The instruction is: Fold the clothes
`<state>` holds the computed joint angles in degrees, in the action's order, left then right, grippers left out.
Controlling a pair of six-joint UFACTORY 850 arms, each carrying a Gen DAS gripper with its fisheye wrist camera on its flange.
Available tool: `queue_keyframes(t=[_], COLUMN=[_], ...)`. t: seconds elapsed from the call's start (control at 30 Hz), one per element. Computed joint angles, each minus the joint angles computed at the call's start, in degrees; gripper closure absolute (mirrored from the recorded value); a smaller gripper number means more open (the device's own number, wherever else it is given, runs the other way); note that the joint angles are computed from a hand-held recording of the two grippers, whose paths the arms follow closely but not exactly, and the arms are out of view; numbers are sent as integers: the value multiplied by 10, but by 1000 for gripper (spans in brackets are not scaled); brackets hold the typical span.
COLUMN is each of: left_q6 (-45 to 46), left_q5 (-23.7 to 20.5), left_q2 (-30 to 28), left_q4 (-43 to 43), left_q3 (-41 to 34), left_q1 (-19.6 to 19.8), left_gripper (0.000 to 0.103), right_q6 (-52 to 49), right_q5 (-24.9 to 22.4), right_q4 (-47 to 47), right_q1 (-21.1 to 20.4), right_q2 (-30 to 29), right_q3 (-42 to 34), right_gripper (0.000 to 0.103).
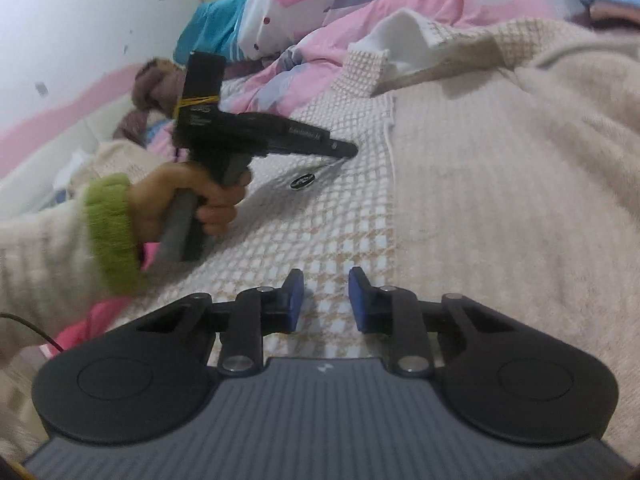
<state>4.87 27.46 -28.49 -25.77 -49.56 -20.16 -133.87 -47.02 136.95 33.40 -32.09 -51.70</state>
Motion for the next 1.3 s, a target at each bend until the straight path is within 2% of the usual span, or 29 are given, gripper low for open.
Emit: queue_keyframes(t=[0.1,0.3,0.53,0.6,0.67,0.73,0.8,0.97,1.03,1.17,1.3], left_q6=[2,-16,-97,-151,-206,-200,-155,-100,-41,48,11], left_q5=[-18,-33,-43,-41,-38,-34,-27,16,32,46,87], left_q2=[-20,-60,-107,-110,-106,-90,-61,52,96,142,146], left_q4=[19,46,73,97,121,104,64,24,-39,-155,-159], left_q3=[-32,-93,-162,-167,-166,-151,-122,-1,48,110,144], left_q1=[18,46,72,78,84,82,74,37,1,-72,-133], left_gripper=[89,94,92,92,89,76,66,62,57,54,53], right_q6=[19,-6,1,3,2,6,12,20,28,46,-10], right_q5=[-21,-22,-25,-26,-26,-27,-28,-29,-31,-48,-50], right_q4=[-17,-5,-10,-11,-11,-14,-18,-23,-27,-24,56], right_q1=[-8,-4,-5,-6,-6,-7,-8,-10,-12,-18,-12], right_q2=[-8,-10,-15,-16,-16,-17,-18,-20,-21,-19,20], right_q3=[0,2,-3,-3,-3,-4,-6,-8,-9,-2,44], right_gripper=[81,80,80,80,81,81,81,80,80,80,76])
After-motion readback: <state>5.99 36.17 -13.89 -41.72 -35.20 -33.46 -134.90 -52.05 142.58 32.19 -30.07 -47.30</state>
